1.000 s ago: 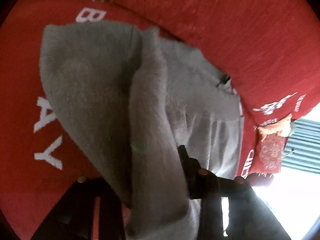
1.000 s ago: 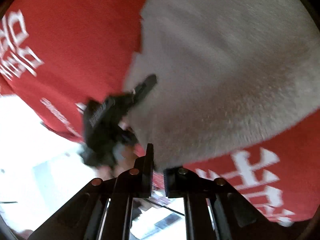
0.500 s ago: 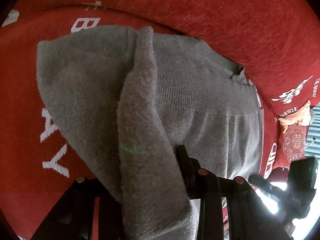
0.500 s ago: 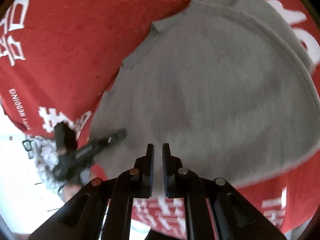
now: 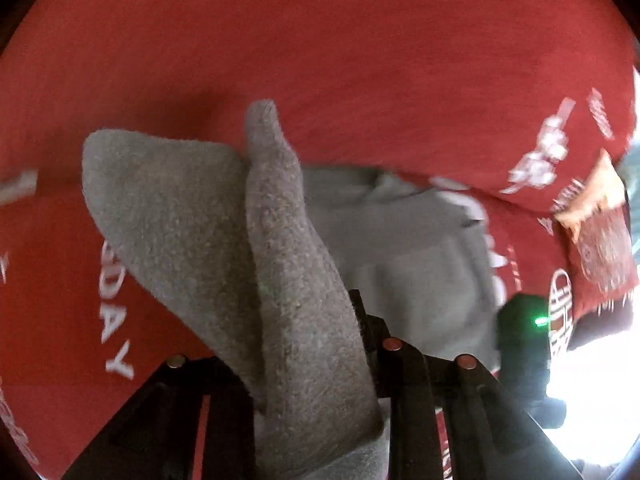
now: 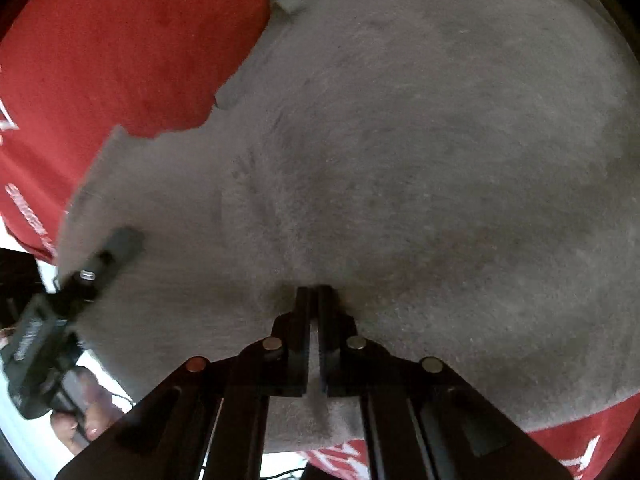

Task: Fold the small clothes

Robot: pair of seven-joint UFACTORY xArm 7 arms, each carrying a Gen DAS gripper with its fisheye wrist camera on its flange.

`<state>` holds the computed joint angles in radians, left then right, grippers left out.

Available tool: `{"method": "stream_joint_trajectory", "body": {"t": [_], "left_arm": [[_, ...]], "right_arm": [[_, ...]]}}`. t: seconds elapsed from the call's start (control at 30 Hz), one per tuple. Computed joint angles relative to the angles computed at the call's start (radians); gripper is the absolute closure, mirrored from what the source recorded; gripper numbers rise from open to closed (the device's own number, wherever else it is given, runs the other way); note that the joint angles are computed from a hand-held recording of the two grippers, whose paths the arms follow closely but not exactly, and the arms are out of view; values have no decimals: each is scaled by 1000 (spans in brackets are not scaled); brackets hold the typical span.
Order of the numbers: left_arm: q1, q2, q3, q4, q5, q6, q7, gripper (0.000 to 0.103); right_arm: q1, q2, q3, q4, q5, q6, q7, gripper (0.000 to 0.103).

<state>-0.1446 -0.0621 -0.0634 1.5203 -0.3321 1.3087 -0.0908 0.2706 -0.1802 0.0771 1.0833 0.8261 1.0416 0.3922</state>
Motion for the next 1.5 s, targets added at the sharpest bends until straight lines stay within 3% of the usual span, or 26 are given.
{"method": "stream_joint_trajectory", "body": {"t": [0.17,0.3,0.43,0.57,0.6,0.63,0.87,0.93,0.97,1.0,1.03,1.1,1.13,1.2,1.27,1.3,1.37,1.5], "left_arm": [[-98,167,-82,267,75,41,-25,78],[-222,348,-132,480,165,86,-65,77],[-334,461,-125,568,260,139,-108,73],[-372,459,-116,535,282,160,-118,69],[-373,452,-116,531,280,158,-115,58],[-364,445,-123,528,250,149,-113,55],[-379,506,-145,698,165,171,-104,54],[-358,466,-139,653,128,117,-111,54],[-350,448,-131,632,132,98,-113,51],[-341,403,-115,573,153,64,-120,38],[-332,377,-105,539,172,46,-126,33],[-306,305,-87,434,216,-2,-138,32],[-289,282,-79,399,231,3,-143,32],[-262,251,-71,349,262,15,-165,32],[-230,219,-61,280,276,35,-190,32],[-218,208,-60,252,279,37,-198,32],[-198,178,-60,180,294,42,-217,32],[-170,124,-64,76,303,28,-233,32]], "right_arm": [[-37,-155,-45,-105,-9,-17,25,97],[-75,-303,-103,-226,-9,-58,68,95],[-95,-371,-154,-322,-1,-65,91,93],[-88,-395,-170,-374,36,-87,93,93],[-83,-402,-173,-388,51,-94,88,93],[-79,-404,-175,-395,60,-97,85,93],[-92,-403,-204,-404,103,-89,73,93],[-105,-418,-211,-410,113,-108,70,93],[-110,-428,-214,-418,134,-138,64,93],[-113,-439,-219,-430,159,-169,58,93],[-114,-447,-228,-439,180,-191,51,93],[-104,-450,-252,-458,251,-241,19,89],[-97,-452,-269,-467,295,-258,-3,85],[-77,-449,-292,-491,429,-312,-63,60],[-54,-432,-310,-501,591,-364,-149,50],[-76,-459,-311,-526,642,-357,-177,50],[-104,-429,-324,-504,619,-293,-185,50],[-144,-271,-354,-320,359,-48,-191,49]]}}
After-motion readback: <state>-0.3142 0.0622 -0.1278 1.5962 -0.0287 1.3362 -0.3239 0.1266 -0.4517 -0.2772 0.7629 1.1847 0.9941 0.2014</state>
